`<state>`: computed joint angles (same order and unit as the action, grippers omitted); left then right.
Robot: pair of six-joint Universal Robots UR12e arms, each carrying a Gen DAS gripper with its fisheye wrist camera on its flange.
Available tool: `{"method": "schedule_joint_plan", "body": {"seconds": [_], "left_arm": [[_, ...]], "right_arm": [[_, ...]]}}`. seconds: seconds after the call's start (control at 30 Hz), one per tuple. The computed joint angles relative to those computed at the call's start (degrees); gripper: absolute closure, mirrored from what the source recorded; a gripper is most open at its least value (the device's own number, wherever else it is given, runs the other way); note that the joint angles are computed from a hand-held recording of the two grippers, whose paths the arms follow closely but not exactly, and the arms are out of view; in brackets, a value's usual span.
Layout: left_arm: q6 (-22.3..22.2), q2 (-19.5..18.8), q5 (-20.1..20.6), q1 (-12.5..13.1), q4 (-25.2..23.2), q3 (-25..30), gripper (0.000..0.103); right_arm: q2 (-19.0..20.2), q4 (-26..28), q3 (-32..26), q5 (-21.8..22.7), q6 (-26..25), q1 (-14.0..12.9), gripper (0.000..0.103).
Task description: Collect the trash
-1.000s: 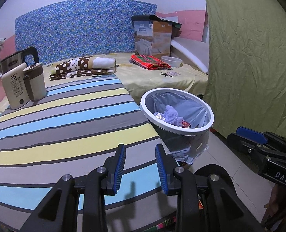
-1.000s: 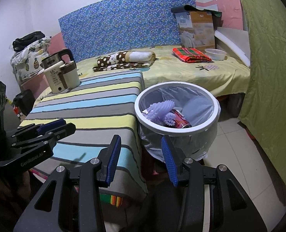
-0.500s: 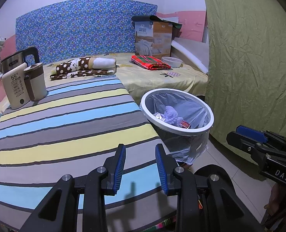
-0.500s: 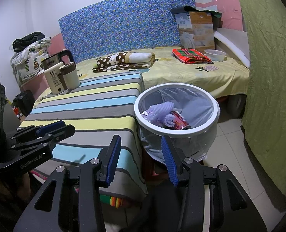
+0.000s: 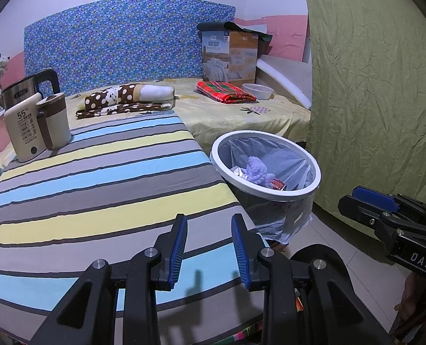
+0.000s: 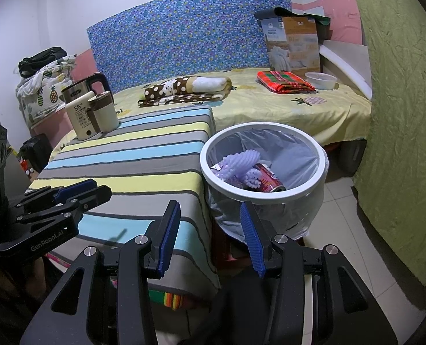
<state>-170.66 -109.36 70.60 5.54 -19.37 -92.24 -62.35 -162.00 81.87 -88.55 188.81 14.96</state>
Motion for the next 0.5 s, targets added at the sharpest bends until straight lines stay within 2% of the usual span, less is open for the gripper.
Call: {"method": "schedule_joint_plan", "body": {"seconds": [0.5], "left_arm": [[0.1, 0.0, 0.6, -0.1, 0.0, 0.0, 0.071]], "right_arm": [[0.0, 0.0, 0.0, 0.1, 0.1, 0.0, 0.057]]}}
